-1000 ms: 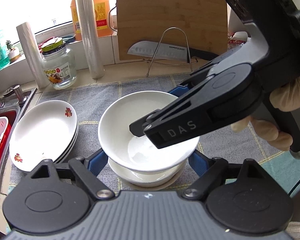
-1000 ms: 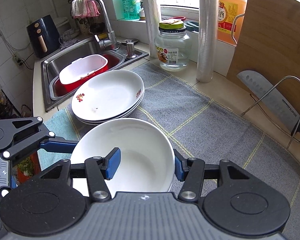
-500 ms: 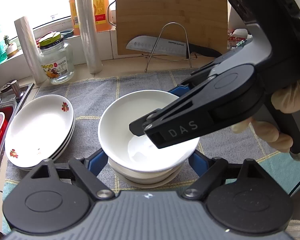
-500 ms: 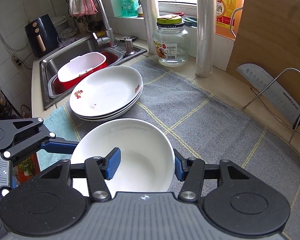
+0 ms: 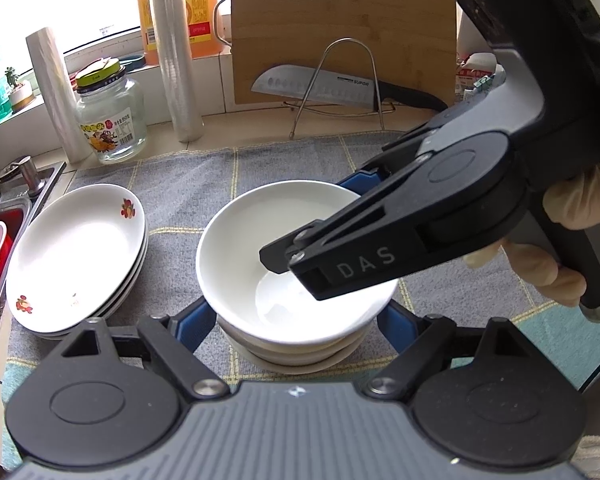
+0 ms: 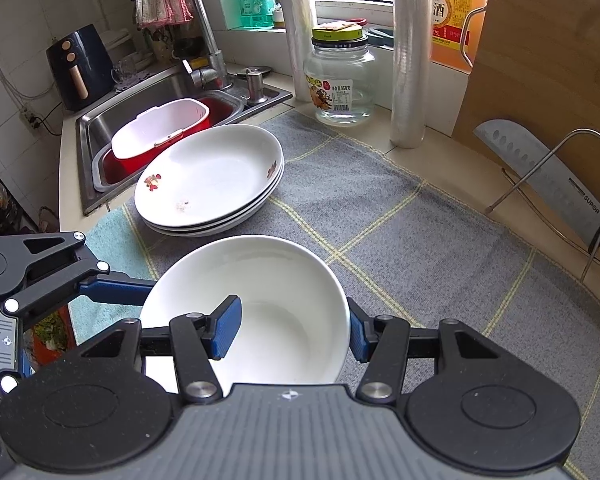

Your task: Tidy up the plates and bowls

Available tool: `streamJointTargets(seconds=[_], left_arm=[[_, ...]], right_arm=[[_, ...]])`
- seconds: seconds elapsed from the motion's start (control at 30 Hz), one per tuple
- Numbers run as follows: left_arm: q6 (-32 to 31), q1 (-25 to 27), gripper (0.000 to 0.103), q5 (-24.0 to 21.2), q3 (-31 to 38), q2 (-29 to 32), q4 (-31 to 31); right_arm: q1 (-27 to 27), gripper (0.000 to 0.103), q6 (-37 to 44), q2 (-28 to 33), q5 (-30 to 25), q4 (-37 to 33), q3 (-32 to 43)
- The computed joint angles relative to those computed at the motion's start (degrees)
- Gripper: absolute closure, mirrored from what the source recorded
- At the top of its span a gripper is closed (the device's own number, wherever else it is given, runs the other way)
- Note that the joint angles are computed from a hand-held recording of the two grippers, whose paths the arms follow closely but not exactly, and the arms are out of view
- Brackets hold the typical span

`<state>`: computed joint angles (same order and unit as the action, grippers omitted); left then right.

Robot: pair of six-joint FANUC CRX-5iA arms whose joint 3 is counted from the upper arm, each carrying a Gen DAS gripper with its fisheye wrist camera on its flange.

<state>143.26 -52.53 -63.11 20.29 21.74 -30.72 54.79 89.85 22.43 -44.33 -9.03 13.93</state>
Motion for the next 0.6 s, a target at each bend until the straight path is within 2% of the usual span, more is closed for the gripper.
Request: streamJointTargets(seconds=[0.6], left_arm=[[-1.0,0.4,0.015,-0.6,0.4,0.4,0.7]], right_arm=[[0.5,0.043,-1.4,0.6,0.1,1.4,0.1]])
